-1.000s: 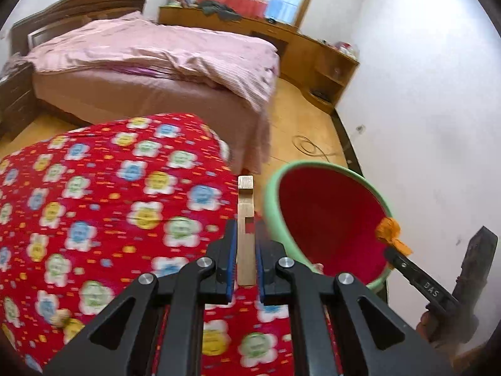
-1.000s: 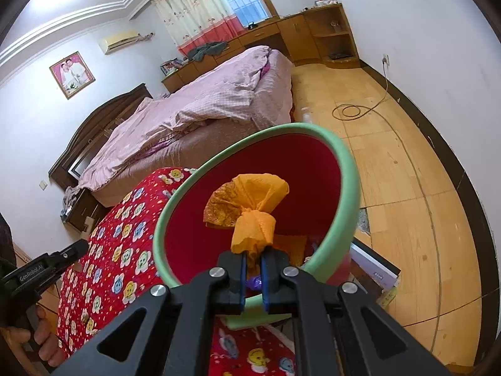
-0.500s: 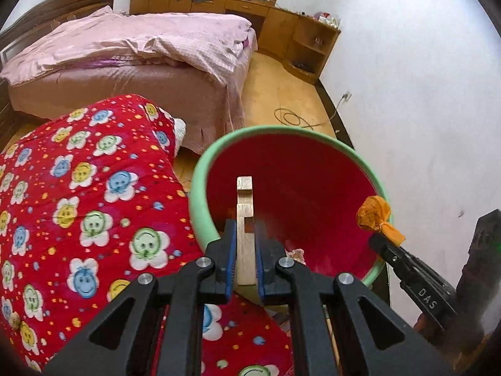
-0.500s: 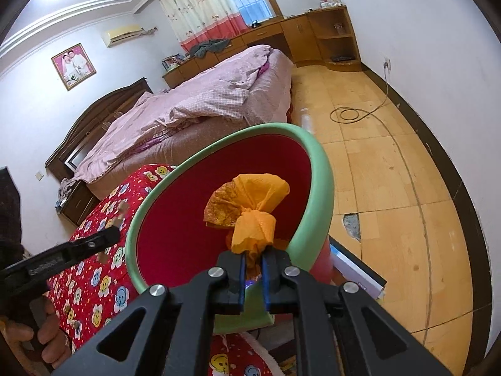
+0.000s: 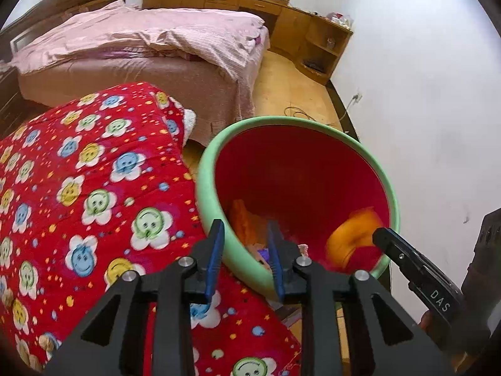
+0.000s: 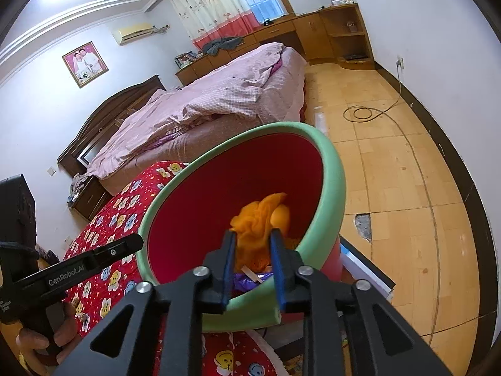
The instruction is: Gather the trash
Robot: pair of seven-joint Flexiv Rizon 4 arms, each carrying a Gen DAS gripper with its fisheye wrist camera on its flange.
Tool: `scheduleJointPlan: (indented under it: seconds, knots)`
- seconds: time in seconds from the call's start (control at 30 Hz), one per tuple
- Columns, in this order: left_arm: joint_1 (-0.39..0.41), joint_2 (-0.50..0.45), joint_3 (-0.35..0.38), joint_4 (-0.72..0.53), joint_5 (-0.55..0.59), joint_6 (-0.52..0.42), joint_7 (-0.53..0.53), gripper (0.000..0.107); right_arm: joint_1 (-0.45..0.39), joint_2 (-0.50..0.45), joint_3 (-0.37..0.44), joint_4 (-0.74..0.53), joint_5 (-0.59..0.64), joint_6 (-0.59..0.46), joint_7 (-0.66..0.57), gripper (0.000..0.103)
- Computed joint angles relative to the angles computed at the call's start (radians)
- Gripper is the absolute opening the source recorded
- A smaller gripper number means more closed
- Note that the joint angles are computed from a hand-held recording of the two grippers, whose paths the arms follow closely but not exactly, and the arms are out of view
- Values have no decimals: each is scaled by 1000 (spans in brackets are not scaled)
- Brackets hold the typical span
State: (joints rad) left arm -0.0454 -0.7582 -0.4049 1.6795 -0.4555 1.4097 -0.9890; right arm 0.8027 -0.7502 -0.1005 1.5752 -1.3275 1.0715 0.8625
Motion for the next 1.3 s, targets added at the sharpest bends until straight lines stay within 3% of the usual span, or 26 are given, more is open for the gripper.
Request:
scheduleJointPlan:
  seconds: [0.13, 0.5, 0.83, 1.2, 1.3]
  knots:
    - [11, 19, 5, 26, -7, 13, -18, 29, -1, -9, 1, -14, -3, 16, -10, 44]
    - [59, 81, 2, 112, 9, 67, -30, 35, 31, -4, 1, -27, 11, -6, -20, 64]
    - [179, 145, -71, 232, 57, 172, -25, 52, 82, -21, 19, -96, 75, -86, -103, 85]
    - [358, 193, -163, 348, 174, 300, -110, 53, 168, -90, -4, -245, 158, -139, -258, 93]
    - [383, 204, -157, 365, 211, 323, -147, 53, 191, -113, -13, -290, 182, -153, -305, 95]
